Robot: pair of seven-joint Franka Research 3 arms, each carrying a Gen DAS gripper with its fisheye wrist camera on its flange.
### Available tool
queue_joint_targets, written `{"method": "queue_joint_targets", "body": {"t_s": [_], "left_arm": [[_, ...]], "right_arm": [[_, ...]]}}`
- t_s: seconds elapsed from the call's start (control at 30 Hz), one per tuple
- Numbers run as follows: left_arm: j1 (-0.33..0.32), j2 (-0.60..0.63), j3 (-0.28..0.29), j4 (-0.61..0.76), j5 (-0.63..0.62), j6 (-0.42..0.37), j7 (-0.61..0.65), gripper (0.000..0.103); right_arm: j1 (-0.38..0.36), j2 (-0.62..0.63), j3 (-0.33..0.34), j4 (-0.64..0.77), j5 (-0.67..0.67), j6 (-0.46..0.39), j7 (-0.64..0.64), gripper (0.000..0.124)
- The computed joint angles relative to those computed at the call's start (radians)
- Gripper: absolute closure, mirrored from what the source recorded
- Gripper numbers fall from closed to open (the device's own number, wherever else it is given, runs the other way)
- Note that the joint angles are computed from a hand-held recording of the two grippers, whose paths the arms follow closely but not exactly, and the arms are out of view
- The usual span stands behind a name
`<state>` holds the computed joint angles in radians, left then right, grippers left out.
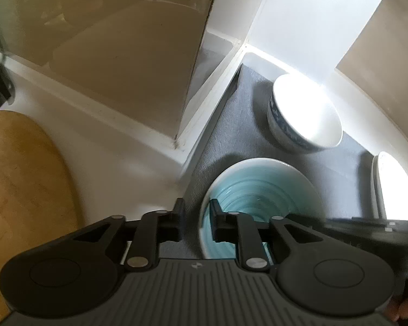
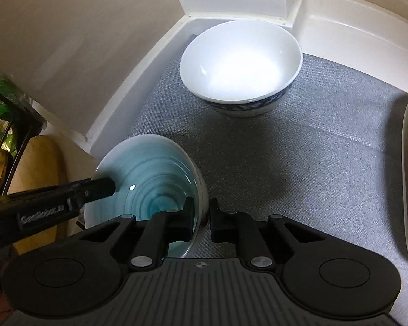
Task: Organize plates and bowls
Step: 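Close both tools on the teal bowl's rim and lift it, then carry the teal bowl over the cream bowl and lower it inside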
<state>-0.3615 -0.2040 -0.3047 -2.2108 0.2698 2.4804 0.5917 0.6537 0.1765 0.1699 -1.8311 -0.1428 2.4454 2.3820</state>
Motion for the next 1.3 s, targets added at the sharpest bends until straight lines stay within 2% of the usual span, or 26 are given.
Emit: {"method": "queue_joint_targets", "body": {"t_s": [0.03, 0.1, 0.17, 0.2, 0.27, 0.33, 0.4, 0.47, 0.53, 0.67, 0.7, 0.83, 1.3], "left_arm": [[-0.001, -0.007, -0.003, -0.003, 0.005, -0.008, -0.003, 0.074], [-0.001, -0.019, -0.020, 0.002, 0.042, -0.044, -0.025, 0.055], [-0.009, -0.038, -0.018, -0.015, 0.042, -0.041, -0.020, 0.041], [-0.016, -0.040, -0.011, -0.021, 0.023, -0.030, -0.005, 0.038], [-0.022, -0.033, 0.000, -0.025, -0.007, -0.013, 0.020, 0.038], [-0.024, -0.020, 0.003, -0.019, -0.032, -0.010, 0.026, 0.042], [-0.036, -0.012, 0.020, -0.025, -0.095, 0.020, 0.066, 0.074], [-0.047, -0.005, 0.035, -0.029, -0.171, 0.034, 0.108, 0.084], [-0.037, 0.005, 0.031, -0.035, -0.184, 0.046, 0.097, 0.089], [-0.040, 0.003, 0.058, -0.069, -0.291, 0.118, 0.139, 0.092], [-0.040, 0.002, 0.060, -0.069, -0.307, 0.116, 0.150, 0.092], [-0.045, -0.010, 0.065, -0.079, -0.368, 0.109, 0.191, 0.092], [-0.043, -0.064, 0.031, -0.058, -0.294, 0.082, 0.157, 0.092]], "right_arm": [[0.001, 0.000, -0.002, 0.000, -0.003, -0.006, 0.010, 0.114], [0.000, -0.006, -0.003, -0.008, -0.005, -0.007, 0.018, 0.115], [-0.005, -0.009, -0.001, -0.012, 0.004, -0.006, 0.013, 0.115], [-0.006, -0.010, -0.001, -0.013, 0.007, -0.007, 0.013, 0.114], [-0.007, -0.001, 0.000, -0.004, 0.010, -0.007, 0.014, 0.114], [-0.004, 0.006, -0.002, 0.005, 0.004, -0.012, 0.021, 0.112], [-0.004, 0.004, -0.004, 0.002, 0.004, -0.012, 0.024, 0.112], [-0.008, -0.003, -0.005, -0.007, 0.008, -0.012, 0.024, 0.107], [-0.010, -0.002, -0.005, -0.006, 0.010, -0.015, 0.025, 0.101], [-0.016, 0.002, -0.001, -0.016, 0.028, 0.004, -0.001, 0.104], [-0.017, -0.001, 0.001, -0.022, 0.034, 0.013, -0.012, 0.111], [-0.005, -0.010, -0.003, -0.025, -0.008, -0.002, 0.002, 0.112], [-0.014, -0.097, 0.017, -0.086, -0.054, 0.031, 0.037, 0.113]]}}
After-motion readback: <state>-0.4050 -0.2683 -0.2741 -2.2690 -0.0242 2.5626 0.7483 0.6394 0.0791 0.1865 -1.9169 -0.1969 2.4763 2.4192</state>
